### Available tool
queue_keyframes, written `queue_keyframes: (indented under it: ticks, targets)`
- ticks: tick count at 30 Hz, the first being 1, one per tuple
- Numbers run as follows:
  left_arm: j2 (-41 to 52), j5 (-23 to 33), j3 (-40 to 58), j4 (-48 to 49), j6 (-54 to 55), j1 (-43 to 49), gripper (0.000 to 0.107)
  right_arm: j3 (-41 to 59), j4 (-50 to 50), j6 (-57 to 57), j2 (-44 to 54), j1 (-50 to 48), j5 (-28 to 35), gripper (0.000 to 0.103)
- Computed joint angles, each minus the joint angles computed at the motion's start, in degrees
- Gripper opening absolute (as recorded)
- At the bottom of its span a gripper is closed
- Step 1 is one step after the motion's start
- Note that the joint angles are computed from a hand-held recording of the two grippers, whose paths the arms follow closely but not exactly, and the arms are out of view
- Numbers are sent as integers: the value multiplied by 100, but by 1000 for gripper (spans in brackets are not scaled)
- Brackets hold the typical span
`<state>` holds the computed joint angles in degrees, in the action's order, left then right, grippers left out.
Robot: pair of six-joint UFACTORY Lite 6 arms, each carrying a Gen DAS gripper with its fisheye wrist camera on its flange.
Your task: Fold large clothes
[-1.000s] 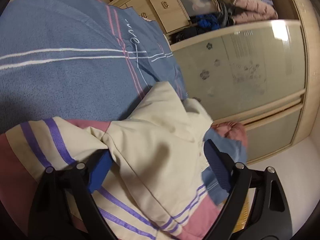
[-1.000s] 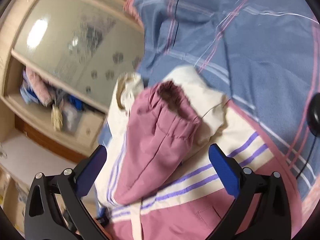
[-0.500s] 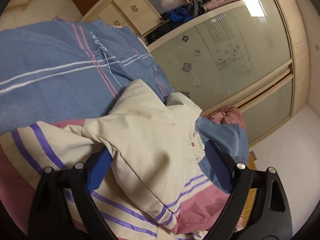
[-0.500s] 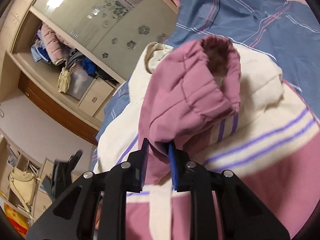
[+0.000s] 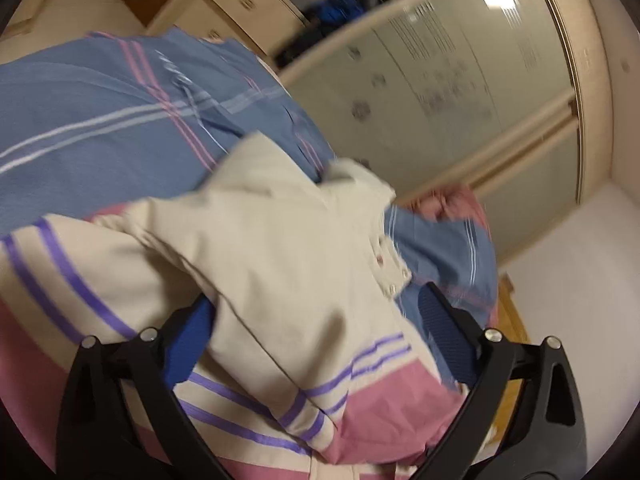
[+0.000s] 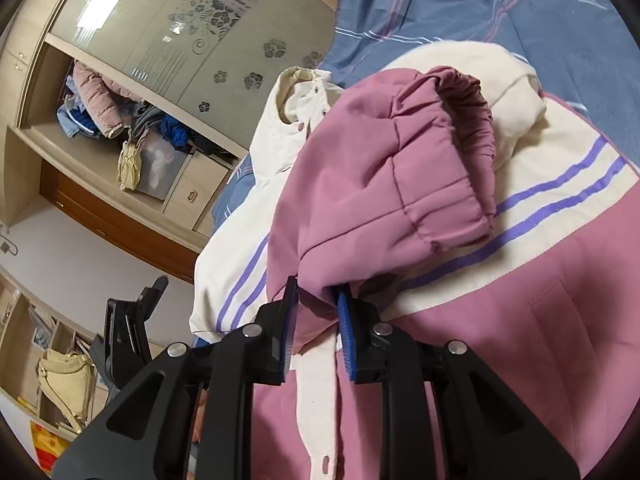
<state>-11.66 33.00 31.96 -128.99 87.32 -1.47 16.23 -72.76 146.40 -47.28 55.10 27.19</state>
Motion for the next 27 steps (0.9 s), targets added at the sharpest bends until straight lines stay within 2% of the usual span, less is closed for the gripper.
queue_keyframes:
  ticks: [2,3,4,5,6,7,10,11,12,16,20,21,22,23,24,25,26,27]
  targets:
    - [171,-120,87,-179,188,-94,98,23,-43,59,111,24,11,25]
    - [276,63,83,-211,182,-10,98,50,-81,96,178,-5,-36,27]
    - [335,288,29,-265,178,111,91,33,-75,117,177,-27,-87,37]
    - [392,424,-9,-307,131,252,69,-13,-68,168,128,-45,-135,54]
    - [443,458,-28,-217,6,392,56,-26,-85,214,121,-93,-188,61]
    - [570,572,-24,-76,-189,589,36,-53,-80,258,83,-77,-173,67]
    - [1003,1616,-206,105,-561,1244,26,-49,12,240,105,-45,-141,72]
    - [1022,1716,-257,81,-583,1342,25,-57,30,244,111,-44,-143,72]
    - [946,1661,-310,3,-537,1386,24,-62,82,254,114,-10,-85,72]
    - [315,836,-494,-406,-162,1334,20,-129,268,328,-83,257,423,72]
    - [78,636,-653,-522,-27,1359,19,-181,156,621,-170,518,879,71]
    - [-3,565,-671,-519,-2,1323,19,-173,80,689,-125,534,905,68]
    - [-94,443,-656,-559,65,1246,19,-164,38,711,-95,594,981,60]
    - [-195,348,-663,-568,112,1198,20,-164,-56,746,-75,666,1054,48]
    - [-231,249,-625,-633,186,1114,22,-178,-126,760,-80,674,1056,42]
    - [-275,222,-609,-597,203,1074,30,-188,-193,769,-78,657,1052,32]
    - [-313,320,-632,-500,136,1085,35,-203,-241,809,-89,671,1096,27]
    - [-336,499,-680,-452,65,1098,53,-266,-254,849,-191,688,1150,26]
